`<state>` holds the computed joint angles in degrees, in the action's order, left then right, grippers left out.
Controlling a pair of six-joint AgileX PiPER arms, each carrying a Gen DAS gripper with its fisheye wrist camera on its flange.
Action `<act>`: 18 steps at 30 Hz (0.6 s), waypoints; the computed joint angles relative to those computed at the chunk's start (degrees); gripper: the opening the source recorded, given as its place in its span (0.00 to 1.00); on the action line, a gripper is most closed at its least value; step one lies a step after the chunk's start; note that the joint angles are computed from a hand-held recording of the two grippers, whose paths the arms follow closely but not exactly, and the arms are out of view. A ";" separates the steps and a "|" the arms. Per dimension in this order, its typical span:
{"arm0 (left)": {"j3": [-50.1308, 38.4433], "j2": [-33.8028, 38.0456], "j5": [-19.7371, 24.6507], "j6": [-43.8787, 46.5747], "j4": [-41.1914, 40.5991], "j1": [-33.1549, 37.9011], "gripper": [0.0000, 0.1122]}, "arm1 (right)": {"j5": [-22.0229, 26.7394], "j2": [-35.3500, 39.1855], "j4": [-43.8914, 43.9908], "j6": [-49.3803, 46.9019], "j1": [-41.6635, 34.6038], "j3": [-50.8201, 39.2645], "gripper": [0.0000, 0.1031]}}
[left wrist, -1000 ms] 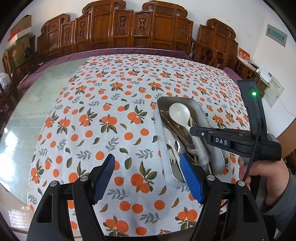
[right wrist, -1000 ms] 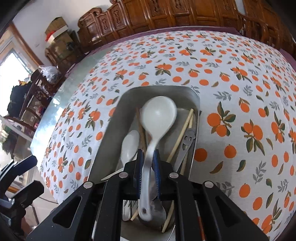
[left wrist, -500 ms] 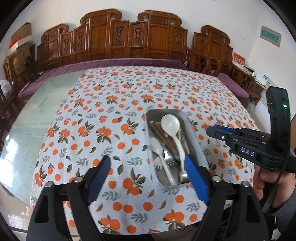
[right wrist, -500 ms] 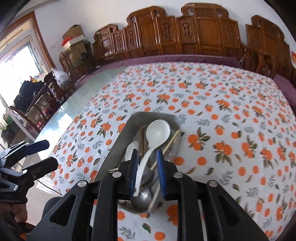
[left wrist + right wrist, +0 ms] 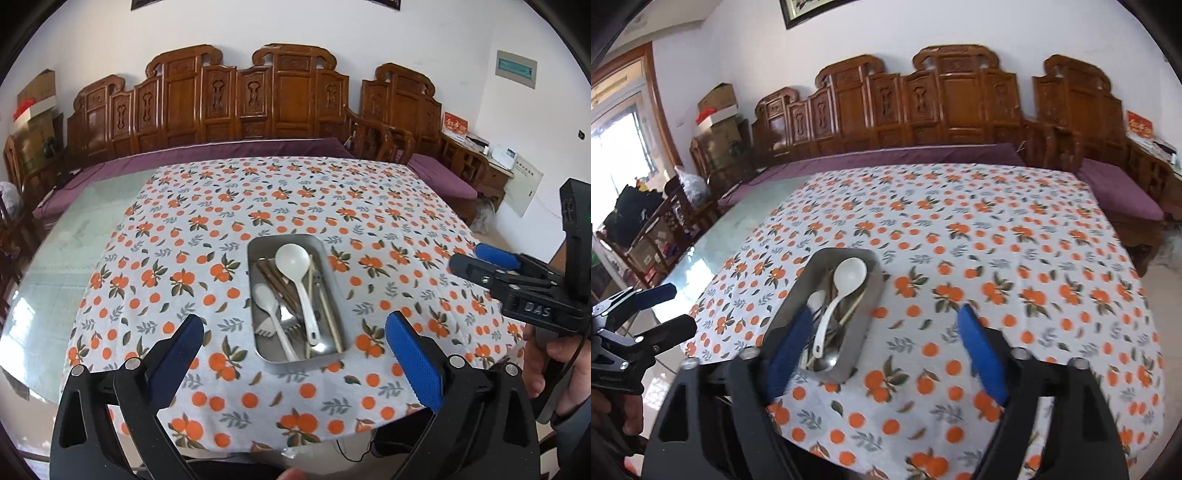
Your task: Organize utensils
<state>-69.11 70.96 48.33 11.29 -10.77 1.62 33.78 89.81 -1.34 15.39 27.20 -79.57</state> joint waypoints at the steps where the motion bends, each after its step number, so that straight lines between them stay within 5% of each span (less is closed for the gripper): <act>1: 0.59 -0.95 -0.12 -1.46 1.37 -1.21 0.85 | -0.18 -1.26 -0.45 0.32 -0.03 1.13 0.97; 18: 3.16 -13.60 3.67 -20.26 16.39 -16.57 0.85 | 0.87 -23.50 -14.44 11.78 2.57 15.35 0.97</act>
